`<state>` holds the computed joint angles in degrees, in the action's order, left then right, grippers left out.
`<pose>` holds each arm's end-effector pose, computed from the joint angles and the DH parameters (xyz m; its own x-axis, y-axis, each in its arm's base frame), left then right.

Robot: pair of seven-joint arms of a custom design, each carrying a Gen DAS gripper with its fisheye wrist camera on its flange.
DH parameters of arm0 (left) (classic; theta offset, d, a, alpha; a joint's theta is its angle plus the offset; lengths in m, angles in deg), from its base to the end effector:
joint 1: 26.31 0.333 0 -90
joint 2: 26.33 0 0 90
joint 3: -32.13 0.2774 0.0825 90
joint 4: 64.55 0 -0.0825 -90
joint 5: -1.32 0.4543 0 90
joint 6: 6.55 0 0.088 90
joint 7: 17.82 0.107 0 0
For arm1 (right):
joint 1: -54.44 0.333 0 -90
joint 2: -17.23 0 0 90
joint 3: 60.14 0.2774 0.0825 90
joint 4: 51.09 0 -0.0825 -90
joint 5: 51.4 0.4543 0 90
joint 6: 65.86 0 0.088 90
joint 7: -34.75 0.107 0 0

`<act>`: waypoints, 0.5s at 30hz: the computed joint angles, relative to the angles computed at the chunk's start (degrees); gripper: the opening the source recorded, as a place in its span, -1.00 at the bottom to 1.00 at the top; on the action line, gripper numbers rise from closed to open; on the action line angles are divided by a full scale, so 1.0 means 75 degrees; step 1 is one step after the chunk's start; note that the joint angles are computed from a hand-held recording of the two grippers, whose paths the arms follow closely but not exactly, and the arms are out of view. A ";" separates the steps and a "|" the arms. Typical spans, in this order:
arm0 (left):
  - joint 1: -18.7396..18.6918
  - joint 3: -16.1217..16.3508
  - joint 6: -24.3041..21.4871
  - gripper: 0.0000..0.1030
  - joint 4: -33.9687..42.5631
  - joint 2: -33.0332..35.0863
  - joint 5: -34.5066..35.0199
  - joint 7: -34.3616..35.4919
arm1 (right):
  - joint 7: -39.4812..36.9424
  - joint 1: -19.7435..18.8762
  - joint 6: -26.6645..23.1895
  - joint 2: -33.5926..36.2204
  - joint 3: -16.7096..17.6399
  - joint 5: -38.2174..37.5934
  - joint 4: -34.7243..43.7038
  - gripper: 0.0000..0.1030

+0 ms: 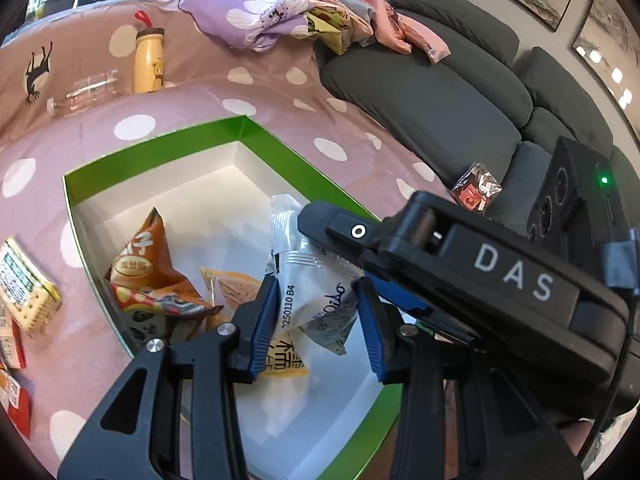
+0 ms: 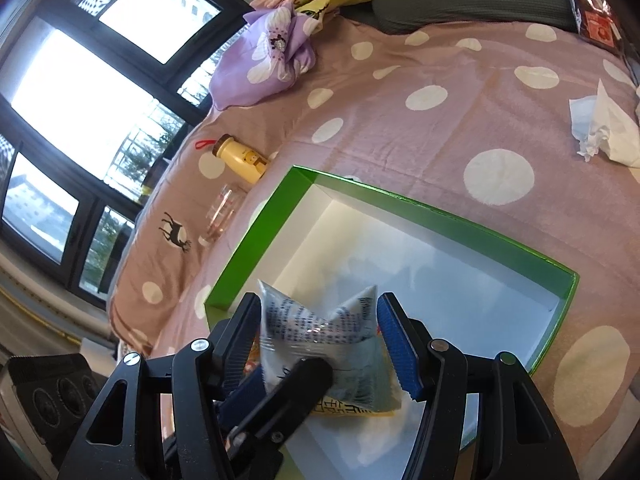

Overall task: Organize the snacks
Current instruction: 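Lift the white packet and lower it into the green box, then open the right gripper and move it back toward the snack pile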

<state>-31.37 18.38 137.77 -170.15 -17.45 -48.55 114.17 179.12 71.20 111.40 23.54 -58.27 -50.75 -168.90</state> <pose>0.6664 -0.2138 0.4320 -0.5340 -0.7493 0.3915 -0.7420 0.1935 -0.6418 0.6384 0.2138 0.4194 -0.2832 -0.6979 -0.6578 -0.5883 0.6681 -0.4555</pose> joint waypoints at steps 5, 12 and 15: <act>-0.0050 -0.0009 0.0172 -0.23 0.0048 0.0097 0.0350 -0.0325 | 0.0421 0.0136 -0.0237 0.0015 -0.0177 -0.0537 0.0091 0.24; -0.0065 0.0015 0.0235 -0.22 0.0184 0.0292 0.1001 -0.1194 | 0.0693 0.0110 -0.0311 0.0010 -0.0166 -0.0831 0.0116 0.24; 0.0063 -0.0043 0.0038 -0.21 0.0239 0.0332 0.0743 -0.1217 | 0.0711 0.0094 -0.0349 0.0032 -0.0150 -0.0867 0.0152 0.23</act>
